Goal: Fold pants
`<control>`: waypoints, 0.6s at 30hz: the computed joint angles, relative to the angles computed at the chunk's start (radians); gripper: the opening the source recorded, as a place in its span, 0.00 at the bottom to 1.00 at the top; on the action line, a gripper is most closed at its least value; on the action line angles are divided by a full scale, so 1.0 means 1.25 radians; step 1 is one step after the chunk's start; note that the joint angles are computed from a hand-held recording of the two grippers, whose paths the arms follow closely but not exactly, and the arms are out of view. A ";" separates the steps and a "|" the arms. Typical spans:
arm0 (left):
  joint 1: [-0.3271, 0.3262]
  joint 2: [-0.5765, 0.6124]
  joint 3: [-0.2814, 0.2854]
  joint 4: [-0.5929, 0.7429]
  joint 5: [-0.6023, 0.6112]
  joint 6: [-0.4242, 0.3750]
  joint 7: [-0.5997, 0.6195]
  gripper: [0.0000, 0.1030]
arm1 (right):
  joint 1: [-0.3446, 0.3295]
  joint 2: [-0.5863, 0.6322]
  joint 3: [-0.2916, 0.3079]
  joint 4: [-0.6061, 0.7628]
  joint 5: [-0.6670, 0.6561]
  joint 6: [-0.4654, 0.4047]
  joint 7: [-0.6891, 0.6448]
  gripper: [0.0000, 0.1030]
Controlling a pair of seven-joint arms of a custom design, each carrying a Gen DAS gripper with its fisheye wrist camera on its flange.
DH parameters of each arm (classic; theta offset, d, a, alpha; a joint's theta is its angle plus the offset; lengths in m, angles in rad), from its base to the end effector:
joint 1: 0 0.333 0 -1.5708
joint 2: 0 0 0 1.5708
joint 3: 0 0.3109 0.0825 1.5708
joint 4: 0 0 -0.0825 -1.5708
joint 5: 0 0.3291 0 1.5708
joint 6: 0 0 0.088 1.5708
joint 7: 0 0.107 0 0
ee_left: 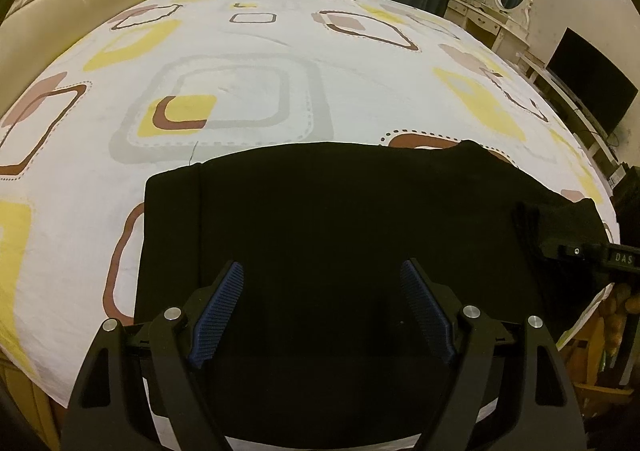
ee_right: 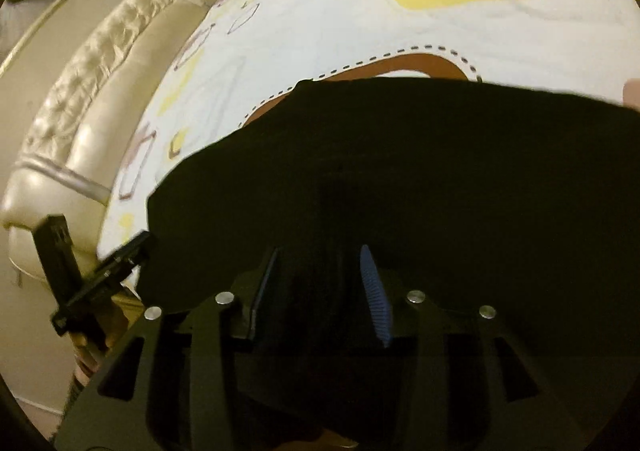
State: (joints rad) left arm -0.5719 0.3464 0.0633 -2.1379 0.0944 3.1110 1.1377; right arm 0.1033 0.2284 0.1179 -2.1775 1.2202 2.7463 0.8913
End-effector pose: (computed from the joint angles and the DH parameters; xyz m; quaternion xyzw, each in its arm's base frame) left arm 0.5042 -0.2932 0.3522 -0.6095 0.7302 -0.2848 0.1195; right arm 0.5275 0.0783 0.3392 -0.5981 0.7235 0.0545 0.3404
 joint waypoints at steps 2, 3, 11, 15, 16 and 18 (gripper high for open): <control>0.013 0.000 -0.012 -0.004 -0.006 0.010 0.011 0.78 | -0.010 0.004 0.005 0.000 0.051 -0.013 -0.034 0.42; 0.013 0.000 -0.012 -0.006 -0.009 0.014 0.014 0.78 | -0.009 0.004 0.004 -0.001 0.062 -0.015 -0.047 0.42; 0.091 -0.011 -0.084 -0.026 -0.095 0.031 0.077 0.78 | -0.003 -0.015 -0.014 -0.016 0.201 -0.035 -0.175 0.44; 0.114 -0.030 -0.092 -0.048 -0.122 0.049 0.106 0.78 | 0.016 -0.069 -0.032 -0.055 0.291 -0.034 -0.256 0.44; 0.132 -0.035 -0.106 -0.054 -0.135 0.053 0.117 0.78 | 0.026 -0.078 -0.036 -0.066 0.286 -0.028 -0.258 0.44; 0.203 -0.047 -0.165 -0.072 -0.179 0.069 0.149 0.78 | 0.036 -0.091 -0.045 -0.081 0.278 -0.031 -0.273 0.44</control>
